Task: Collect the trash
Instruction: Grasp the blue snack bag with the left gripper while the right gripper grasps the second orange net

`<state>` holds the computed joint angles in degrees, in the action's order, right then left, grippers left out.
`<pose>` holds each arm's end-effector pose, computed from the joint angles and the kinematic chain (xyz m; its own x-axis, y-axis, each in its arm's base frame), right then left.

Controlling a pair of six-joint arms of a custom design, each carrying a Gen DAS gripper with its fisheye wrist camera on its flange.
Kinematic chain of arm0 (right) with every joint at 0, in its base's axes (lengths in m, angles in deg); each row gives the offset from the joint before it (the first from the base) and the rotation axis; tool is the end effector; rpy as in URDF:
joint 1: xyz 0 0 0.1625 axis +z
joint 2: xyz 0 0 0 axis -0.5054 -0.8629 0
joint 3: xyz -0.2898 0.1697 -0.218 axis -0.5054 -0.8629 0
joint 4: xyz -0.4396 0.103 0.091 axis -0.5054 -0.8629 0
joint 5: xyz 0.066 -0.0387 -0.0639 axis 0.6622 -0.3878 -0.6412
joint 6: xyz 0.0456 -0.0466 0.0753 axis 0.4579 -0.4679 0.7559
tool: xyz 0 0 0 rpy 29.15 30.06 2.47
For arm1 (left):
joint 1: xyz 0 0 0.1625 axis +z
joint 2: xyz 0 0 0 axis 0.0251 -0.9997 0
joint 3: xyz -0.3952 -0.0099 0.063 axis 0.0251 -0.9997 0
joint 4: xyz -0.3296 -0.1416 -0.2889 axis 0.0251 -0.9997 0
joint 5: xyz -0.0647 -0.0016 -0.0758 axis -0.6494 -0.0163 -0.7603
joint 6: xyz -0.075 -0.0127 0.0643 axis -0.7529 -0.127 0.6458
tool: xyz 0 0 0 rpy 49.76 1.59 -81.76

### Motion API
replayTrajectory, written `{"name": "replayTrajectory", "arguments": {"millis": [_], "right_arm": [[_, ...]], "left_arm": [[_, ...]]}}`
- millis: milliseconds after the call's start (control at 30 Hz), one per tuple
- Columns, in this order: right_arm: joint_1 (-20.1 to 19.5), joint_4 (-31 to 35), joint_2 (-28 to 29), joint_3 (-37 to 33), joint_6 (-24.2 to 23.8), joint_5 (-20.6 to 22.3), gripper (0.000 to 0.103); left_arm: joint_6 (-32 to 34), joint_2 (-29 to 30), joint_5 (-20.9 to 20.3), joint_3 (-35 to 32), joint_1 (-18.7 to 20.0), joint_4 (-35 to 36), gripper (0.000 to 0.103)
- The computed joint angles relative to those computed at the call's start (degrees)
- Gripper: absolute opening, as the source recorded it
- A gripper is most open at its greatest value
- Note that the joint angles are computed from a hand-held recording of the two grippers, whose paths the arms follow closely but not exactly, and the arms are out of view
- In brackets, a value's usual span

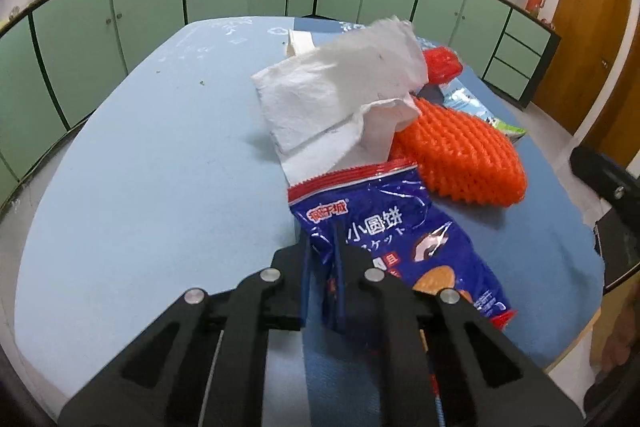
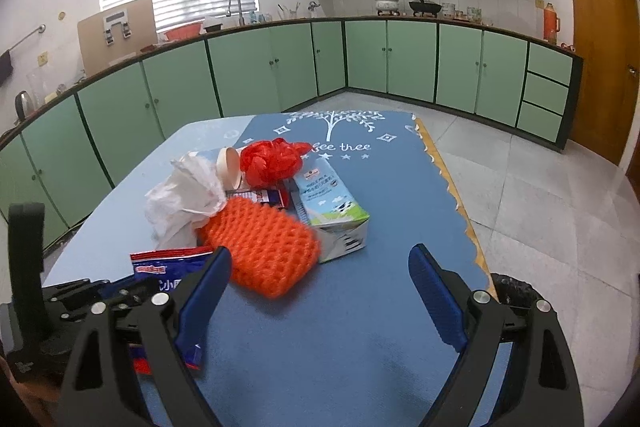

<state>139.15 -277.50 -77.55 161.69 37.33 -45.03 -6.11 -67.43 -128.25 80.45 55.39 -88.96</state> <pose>0.2475 -0.4912 0.0547 -0.7625 -0.0749 0.6427 -0.5545 0.5876 -0.5893 -0.0880 -0.5080 0.1771 -0.7841 0.0789 -0.6156 0.4507 0.7544 -0.4773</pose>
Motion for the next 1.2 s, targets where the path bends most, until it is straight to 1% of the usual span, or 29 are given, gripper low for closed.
{"name": "replayTrajectory", "arguments": {"millis": [167, 233, 300, 433, 533, 667, 833, 867, 900, 933, 967, 1033, 1067, 1100, 1200], "right_arm": [[-0.3, 1.4, -0.2, 0.0, 0.5, 0.7, 0.088], [-0.4, 2.1, -0.3, 0.0, 0.6, 1.3, 0.088], [-0.3, 2.6, 0.0, -0.4, 0.4, 1.5, 0.088], [-0.4, 3.9, 0.7, -1.5, 0.3, 2.3, 0.087], [-0.4, 4.7, 1.9, -3.0, -0.1, 1.9, 0.084], [-0.9, 6.2, 3.4, -5.1, 0.2, 1.2, 0.081], [-1.6, 9.5, 4.5, -7.1, 2.1, 0.2, 0.076], [-1.8, 11.3, 4.6, -7.5, 2.8, -0.1, 0.070], [-2.1, 13.1, 4.4, -7.7, 3.6, 0.4, 0.061], [-2.3, 14.3, 4.4, -7.7, 4.1, 0.8, 0.057], [-2.7, 15.7, 4.1, -7.6, 4.8, 2.1, 0.049], [-2.7, 15.8, 4.0, -7.4, 5.0, 2.7, 0.037], [-2.7, 16.1, 3.8, -7.3, 4.6, 3.1, 0.029], [-2.6, 16.3, 3.6, -7.2, 4.2, 3.2, 0.025], [-2.4, 15.5, 2.4, -6.0, 3.8, 4.9, 0.021]], "left_arm": [[0.8, -1.3, 1.8, 1.3, -2.1, -3.3, 0.006], [1.4, -2.7, 3.5, 2.4, -3.4, -6.1, 0.006], [2.0, -3.7, 4.3, 3.2, -4.4, -8.5, 0.006], [4.7, -3.4, 5.5, 3.5, -6.0, -13.7, 0.005], [6.3, -1.8, 5.6, 2.6, -5.9, -15.3, 0.005], [6.7, -0.6, 5.2, 1.9, -5.5, -16.0, 0.005], [7.5, -0.2, 4.1, 1.0, -3.7, -14.7, 0.005], [7.4, -0.1, 4.0, 0.8, -3.4, -14.2, 0.005], [7.3, 0.0, 3.9, 0.7, -3.3, -13.9, 0.005], [7.1, 0.1, 3.9, 0.6, -3.1, -13.5, 0.005], [7.0, 0.1, 3.9, 0.5, -3.0, -13.1, 0.005], [6.9, 0.1, 3.9, 0.4, -2.8, -12.8, 0.005], [6.9, 0.1, 3.8, 0.4, -2.8, -12.7, 0.005], [6.9, 0.0, 3.7, 0.5, -2.8, -12.8, 0.005], [7.1, -0.6, 3.5, 1.1, -3.6, -13.2, 0.005]]}}
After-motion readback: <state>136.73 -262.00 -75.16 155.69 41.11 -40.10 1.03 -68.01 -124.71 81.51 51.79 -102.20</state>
